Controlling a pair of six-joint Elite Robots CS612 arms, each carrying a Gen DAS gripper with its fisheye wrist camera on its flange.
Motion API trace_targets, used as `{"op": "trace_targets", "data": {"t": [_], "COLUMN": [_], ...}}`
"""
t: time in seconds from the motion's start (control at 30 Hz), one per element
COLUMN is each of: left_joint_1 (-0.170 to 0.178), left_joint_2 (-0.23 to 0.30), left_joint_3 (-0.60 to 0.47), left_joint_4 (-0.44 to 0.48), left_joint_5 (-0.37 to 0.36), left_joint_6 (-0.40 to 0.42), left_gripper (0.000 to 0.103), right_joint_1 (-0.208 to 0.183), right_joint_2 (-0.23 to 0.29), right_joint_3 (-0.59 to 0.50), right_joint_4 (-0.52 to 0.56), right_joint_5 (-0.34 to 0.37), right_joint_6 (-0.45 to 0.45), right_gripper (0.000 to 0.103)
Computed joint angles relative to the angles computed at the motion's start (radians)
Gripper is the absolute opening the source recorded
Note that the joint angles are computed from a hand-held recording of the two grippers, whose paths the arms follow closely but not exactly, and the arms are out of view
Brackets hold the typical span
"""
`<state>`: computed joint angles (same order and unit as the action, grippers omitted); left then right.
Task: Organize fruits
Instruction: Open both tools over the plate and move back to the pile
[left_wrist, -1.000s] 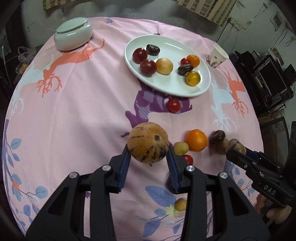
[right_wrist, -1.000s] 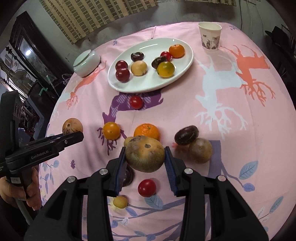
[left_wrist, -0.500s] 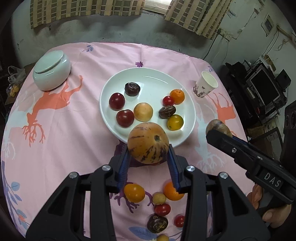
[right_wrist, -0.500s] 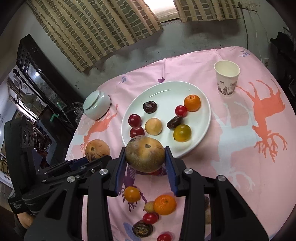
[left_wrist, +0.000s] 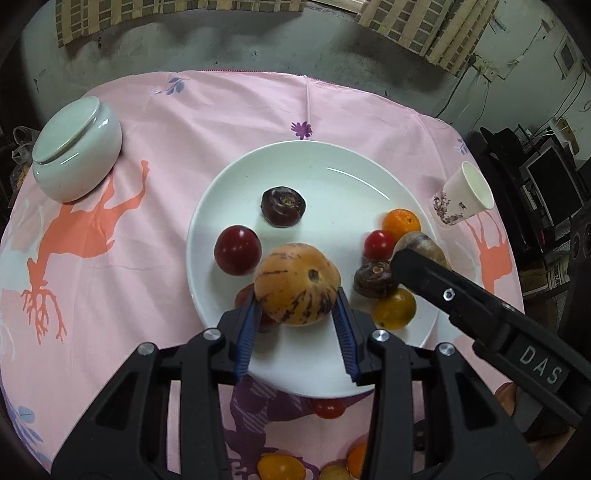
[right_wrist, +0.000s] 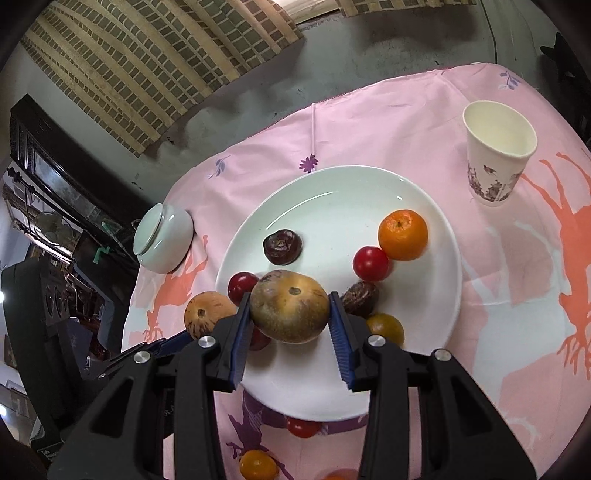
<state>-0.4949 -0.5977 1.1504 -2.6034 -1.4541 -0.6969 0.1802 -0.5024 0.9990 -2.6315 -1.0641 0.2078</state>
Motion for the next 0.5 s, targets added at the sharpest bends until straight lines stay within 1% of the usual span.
{"op": "trace_targets", "data": {"t": [0.07,0.1,0.13,0.17,0.2,0.23,0.27,0.3,0.33,0.43,0.5], "left_joint_1": [0.004,0.006,0.005,0.003,0.001,0.000,-0.001,-0.001,-0.001,-0.005,-0.011], "left_joint_2": [0.013,0.019,0.023,0.024,0.024,0.020,0.015,0.008,0.002,-0.020,-0.037], "left_joint_3": [-0.019,-0.027,-0.033,-0.038,-0.041,-0.035,-0.025,-0.012,-0.002,0.035,0.064], "left_joint_4": [0.006,0.001,0.003,0.012,0.023,0.014,-0.001,-0.016,-0.024,-0.049,-0.056], "left_joint_5": [0.010,0.019,0.036,0.065,0.090,0.110,0.119,0.126,0.130,0.134,0.140], "left_joint_6": [-0.012,-0.014,-0.016,-0.020,-0.023,-0.026,-0.032,-0.042,-0.052,-0.056,-0.046], "left_gripper": [0.040,0.041,0.042,0.048,0.056,0.061,0.068,0.071,0.073,0.075,0.080], "right_joint_1": [0.000,0.002,0.006,0.009,0.010,0.010,0.009,0.008,0.005,-0.002,-0.005], "right_joint_2": [0.021,0.030,0.034,0.036,0.037,0.032,0.028,0.022,0.015,-0.007,-0.029], "right_joint_3": [-0.027,-0.042,-0.054,-0.060,-0.060,-0.051,-0.042,-0.028,-0.014,0.024,0.063], "right_joint_4": [-0.007,0.002,0.019,0.024,0.013,-0.006,-0.025,-0.047,-0.066,-0.071,-0.083], "right_joint_5": [0.021,0.020,-0.003,-0.021,-0.032,-0.046,-0.057,-0.061,-0.054,-0.030,-0.031], "right_joint_6": [0.046,0.058,0.062,0.071,0.085,0.094,0.098,0.103,0.111,0.094,0.078], "right_gripper": [0.043,0.043,0.043,0.043,0.045,0.047,0.055,0.066,0.068,0.068,0.068]}}
